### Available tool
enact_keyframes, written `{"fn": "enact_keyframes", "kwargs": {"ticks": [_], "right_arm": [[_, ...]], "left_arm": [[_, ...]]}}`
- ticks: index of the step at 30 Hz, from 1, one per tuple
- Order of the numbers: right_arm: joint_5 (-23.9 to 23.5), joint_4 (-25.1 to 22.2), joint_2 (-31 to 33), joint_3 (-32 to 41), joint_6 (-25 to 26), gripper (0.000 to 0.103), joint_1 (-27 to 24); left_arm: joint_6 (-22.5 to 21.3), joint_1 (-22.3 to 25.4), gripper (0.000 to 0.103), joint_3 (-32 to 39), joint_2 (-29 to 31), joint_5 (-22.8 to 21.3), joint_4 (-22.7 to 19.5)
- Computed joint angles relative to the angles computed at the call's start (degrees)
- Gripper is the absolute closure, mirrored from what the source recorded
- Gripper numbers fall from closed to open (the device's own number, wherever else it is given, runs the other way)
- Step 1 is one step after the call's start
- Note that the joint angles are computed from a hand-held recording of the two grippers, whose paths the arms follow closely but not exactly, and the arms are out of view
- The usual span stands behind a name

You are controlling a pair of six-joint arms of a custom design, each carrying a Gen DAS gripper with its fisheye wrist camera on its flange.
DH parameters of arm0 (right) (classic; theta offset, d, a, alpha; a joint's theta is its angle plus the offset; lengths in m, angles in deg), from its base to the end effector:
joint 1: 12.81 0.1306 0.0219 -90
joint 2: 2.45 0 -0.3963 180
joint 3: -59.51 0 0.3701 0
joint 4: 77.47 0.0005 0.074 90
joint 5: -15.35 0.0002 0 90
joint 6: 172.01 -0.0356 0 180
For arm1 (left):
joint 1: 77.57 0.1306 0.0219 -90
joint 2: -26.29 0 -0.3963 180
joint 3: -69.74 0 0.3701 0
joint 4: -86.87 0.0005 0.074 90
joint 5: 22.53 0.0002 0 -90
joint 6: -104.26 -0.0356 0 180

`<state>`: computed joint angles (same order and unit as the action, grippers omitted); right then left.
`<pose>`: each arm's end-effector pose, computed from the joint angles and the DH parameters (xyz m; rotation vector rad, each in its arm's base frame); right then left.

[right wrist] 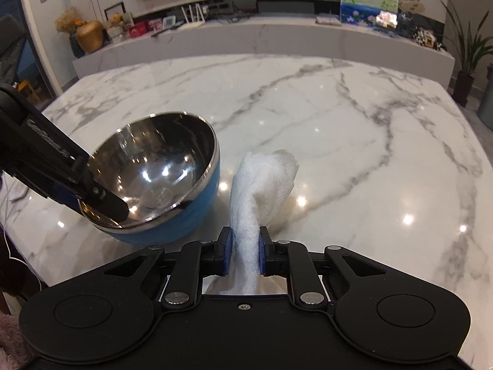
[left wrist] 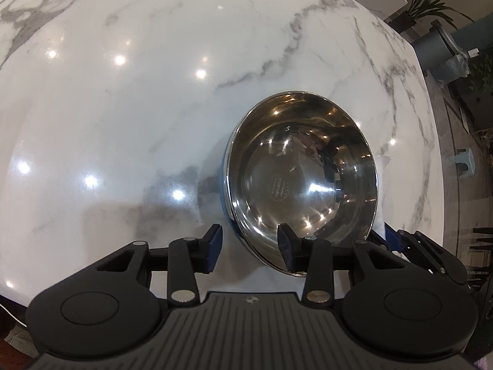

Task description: Clean bowl

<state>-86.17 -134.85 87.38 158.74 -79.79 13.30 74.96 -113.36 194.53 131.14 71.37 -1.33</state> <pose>0.4089 0.2078 0.5063 -0.6859 2.3328 0.4329 0.4134 -0.3017 0.5381 -0.6070 2.8362 -0.4812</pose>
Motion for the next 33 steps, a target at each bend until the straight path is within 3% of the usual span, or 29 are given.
{"fn": "enact_keyframes", "kwargs": {"ticks": [3, 5, 11, 21, 33], "right_arm": [[-0.9, 2.3, -0.9, -1.1, 1.3, 0.088, 0.3], [-1.1, 3.2, -1.3, -1.4, 3.0, 0.088, 0.8], [-1.7, 2.8, -1.0, -1.1, 3.3, 0.088, 0.9], [-0.8, -2.6, 1.6, 1.0, 6.0, 0.088, 2.6], [-2.3, -4.6, 2.2, 1.7, 6.6, 0.088, 2.6]], "left_arm": [[0.0, -0.1, 0.069, -0.7, -0.6, 0.0, 0.8], [-0.1, -0.1, 0.078, -1.2, -1.1, 0.2, 1.4], [-2.0, -0.5, 0.078, 0.9, 0.1, -1.5, -0.5], [-3.7, 0.2, 0.081, 2.0, 1.2, -2.4, -1.2], [-2.3, 0.4, 0.078, 0.2, 0.2, -0.7, -0.6]]}}
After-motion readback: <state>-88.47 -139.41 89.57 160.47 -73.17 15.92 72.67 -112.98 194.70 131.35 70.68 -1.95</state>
